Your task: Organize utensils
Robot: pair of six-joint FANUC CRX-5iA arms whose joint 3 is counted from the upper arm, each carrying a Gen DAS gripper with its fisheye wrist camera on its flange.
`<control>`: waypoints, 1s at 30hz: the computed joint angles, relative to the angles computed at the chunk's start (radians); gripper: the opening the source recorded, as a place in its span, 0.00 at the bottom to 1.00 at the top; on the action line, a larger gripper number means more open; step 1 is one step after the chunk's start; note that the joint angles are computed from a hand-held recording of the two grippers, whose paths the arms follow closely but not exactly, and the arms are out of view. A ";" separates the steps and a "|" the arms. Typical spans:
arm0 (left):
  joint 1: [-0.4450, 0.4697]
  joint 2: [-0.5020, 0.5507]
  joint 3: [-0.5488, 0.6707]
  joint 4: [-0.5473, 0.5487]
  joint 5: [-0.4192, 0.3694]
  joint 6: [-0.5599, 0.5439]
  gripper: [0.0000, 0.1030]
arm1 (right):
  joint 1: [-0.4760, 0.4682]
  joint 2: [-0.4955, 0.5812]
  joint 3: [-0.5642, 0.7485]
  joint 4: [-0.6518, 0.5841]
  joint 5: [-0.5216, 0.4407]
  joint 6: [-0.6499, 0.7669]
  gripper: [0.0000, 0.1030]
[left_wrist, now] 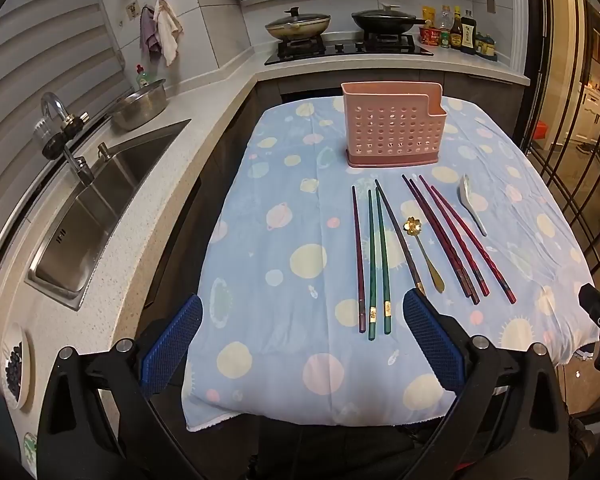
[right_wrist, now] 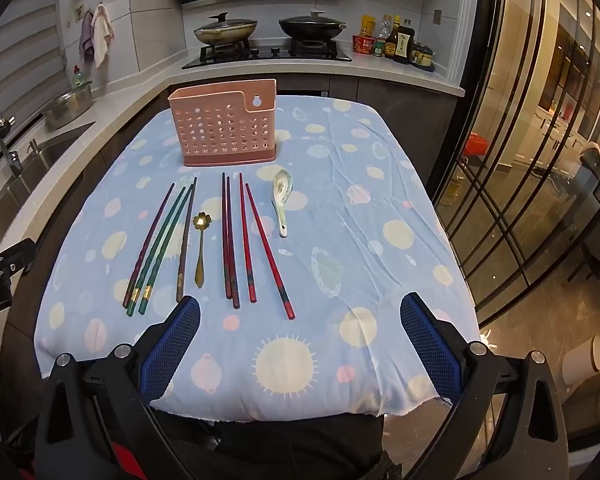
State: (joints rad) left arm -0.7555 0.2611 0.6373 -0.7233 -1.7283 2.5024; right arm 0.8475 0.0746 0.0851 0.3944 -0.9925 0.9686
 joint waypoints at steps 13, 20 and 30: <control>0.000 0.003 0.007 -0.001 -0.003 -0.003 0.93 | -0.001 0.004 0.012 -0.011 -0.011 0.007 0.93; -0.001 0.005 0.010 -0.002 -0.004 -0.005 0.93 | -0.001 0.006 0.014 -0.011 -0.013 0.007 0.93; -0.001 0.005 0.009 -0.002 -0.004 -0.004 0.93 | -0.001 0.010 0.020 -0.015 -0.015 0.010 0.93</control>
